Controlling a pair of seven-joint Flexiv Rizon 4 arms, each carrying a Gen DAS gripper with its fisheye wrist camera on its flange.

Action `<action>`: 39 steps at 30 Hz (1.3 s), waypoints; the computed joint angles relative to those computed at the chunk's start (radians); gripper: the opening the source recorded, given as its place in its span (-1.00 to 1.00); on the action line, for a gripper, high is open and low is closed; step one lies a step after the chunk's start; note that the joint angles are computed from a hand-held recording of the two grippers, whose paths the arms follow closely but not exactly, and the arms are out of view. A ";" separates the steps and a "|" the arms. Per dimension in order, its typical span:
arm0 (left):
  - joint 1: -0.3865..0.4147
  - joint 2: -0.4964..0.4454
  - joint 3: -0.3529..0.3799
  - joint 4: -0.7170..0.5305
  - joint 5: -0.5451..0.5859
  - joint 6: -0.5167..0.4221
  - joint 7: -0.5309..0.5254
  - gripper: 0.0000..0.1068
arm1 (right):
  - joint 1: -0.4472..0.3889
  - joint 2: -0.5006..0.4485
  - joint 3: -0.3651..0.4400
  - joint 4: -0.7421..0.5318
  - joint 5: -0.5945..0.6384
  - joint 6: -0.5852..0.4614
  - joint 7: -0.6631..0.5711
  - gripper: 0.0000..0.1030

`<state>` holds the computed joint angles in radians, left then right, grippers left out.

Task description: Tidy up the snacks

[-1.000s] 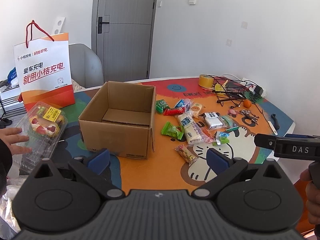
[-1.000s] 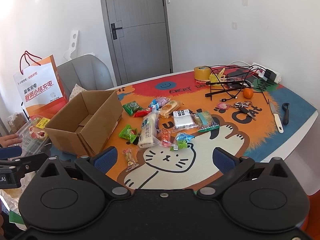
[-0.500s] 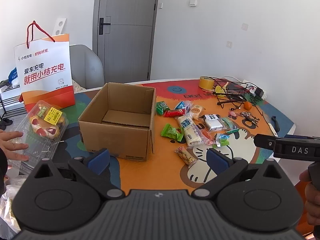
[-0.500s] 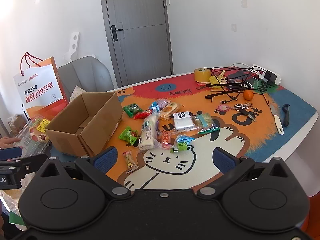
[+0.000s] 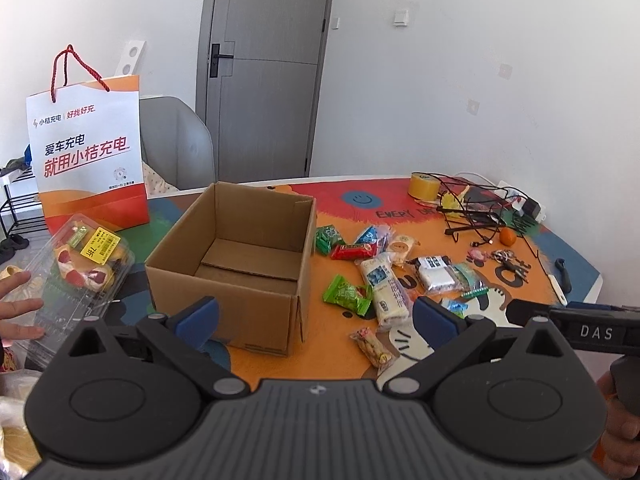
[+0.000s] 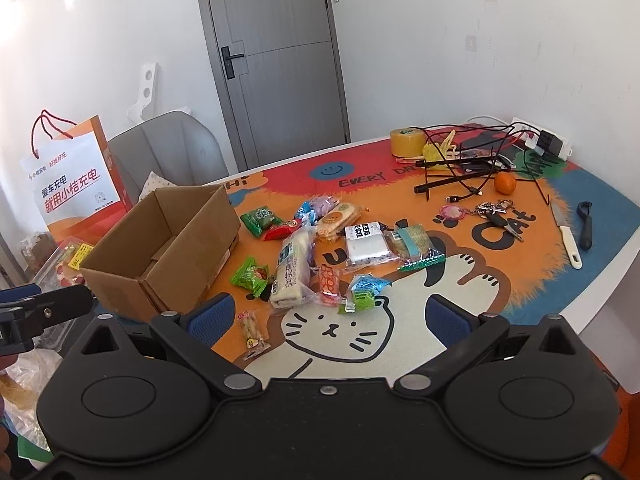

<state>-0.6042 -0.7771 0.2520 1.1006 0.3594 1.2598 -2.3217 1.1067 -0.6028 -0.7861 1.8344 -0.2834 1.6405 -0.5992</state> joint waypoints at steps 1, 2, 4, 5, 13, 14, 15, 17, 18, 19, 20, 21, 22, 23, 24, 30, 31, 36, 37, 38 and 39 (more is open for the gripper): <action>0.001 -0.010 0.003 -0.014 -0.002 -0.001 -0.007 0.92 | -0.014 -0.003 0.012 -0.008 0.001 0.000 -0.001 1.00; 0.005 -0.019 0.000 -0.028 -0.008 -0.005 -0.009 0.92 | -0.027 -0.004 0.023 -0.015 0.000 -0.003 -0.002 1.00; 0.019 -0.035 -0.016 -0.050 -0.023 -0.001 -0.003 0.92 | -0.043 -0.008 0.032 -0.027 -0.003 -0.013 0.005 1.00; 0.023 -0.043 -0.021 -0.061 -0.030 0.000 0.003 0.92 | -0.052 -0.010 0.036 -0.031 -0.004 -0.012 0.011 1.00; 0.055 -0.121 -0.086 -0.165 -0.104 -0.008 0.118 0.91 | -0.169 -0.018 0.132 -0.079 -0.044 -0.051 0.064 1.00; 0.056 -0.131 -0.090 -0.178 -0.115 -0.013 0.132 0.91 | -0.189 -0.019 0.152 -0.087 -0.053 -0.057 0.071 1.00; 0.058 -0.142 -0.095 -0.193 -0.126 -0.019 0.146 0.91 | -0.213 -0.020 0.175 -0.098 -0.062 -0.063 0.077 1.00; 0.062 -0.164 -0.103 -0.221 -0.149 -0.031 0.166 0.90 | -0.254 -0.025 0.214 -0.114 -0.082 -0.063 0.086 1.00; 0.063 -0.175 -0.105 -0.237 -0.160 -0.042 0.172 0.89 | -0.273 -0.029 0.232 -0.124 -0.092 -0.064 0.090 1.00; 0.065 -0.187 -0.108 -0.251 -0.170 -0.051 0.178 0.88 | -0.292 -0.032 0.250 -0.133 -0.101 -0.066 0.093 1.00; 0.067 -0.197 -0.112 -0.263 -0.180 -0.058 0.183 0.88 | -0.314 -0.037 0.271 -0.145 -0.109 -0.069 0.095 1.00; 0.068 -0.207 -0.113 -0.276 -0.188 -0.066 0.185 0.87 | -0.330 -0.042 0.287 -0.154 -0.118 -0.071 0.098 1.00; 0.068 -0.219 -0.113 -0.292 -0.194 -0.075 0.187 0.83 | -0.346 -0.048 0.302 -0.163 -0.126 -0.073 0.099 0.99; 0.068 -0.231 -0.114 -0.309 -0.199 -0.084 0.191 0.81 | -0.367 -0.054 0.324 -0.175 -0.134 -0.077 0.095 0.98; 0.068 -0.241 -0.115 -0.322 -0.204 -0.093 0.193 0.76 | -0.383 -0.061 0.340 -0.185 -0.141 -0.080 0.093 0.95; 0.082 -0.298 -0.160 -0.390 -0.244 -0.139 0.260 0.55 | -0.506 -0.098 0.494 -0.250 -0.165 -0.114 0.048 0.49; 0.080 -0.308 -0.159 -0.400 -0.246 -0.141 0.265 0.50 | -0.525 -0.105 0.518 -0.258 -0.164 -0.113 0.038 0.40; 0.092 -0.369 -0.184 -0.477 -0.293 -0.197 0.283 0.09 | -0.590 -0.141 0.605 -0.304 -0.144 -0.134 0.003 0.16; 0.094 -0.381 -0.188 -0.493 -0.301 -0.209 0.288 0.03 | -0.601 -0.147 0.622 -0.313 -0.139 -0.138 -0.005 0.16; 0.096 -0.390 -0.191 -0.506 -0.306 -0.220 0.293 0.03 | -0.611 -0.155 0.636 -0.323 -0.134 -0.143 -0.013 0.16; 0.095 -0.404 -0.189 -0.527 -0.310 -0.234 0.293 0.02 | -0.618 -0.162 0.646 -0.332 -0.131 -0.145 -0.022 0.15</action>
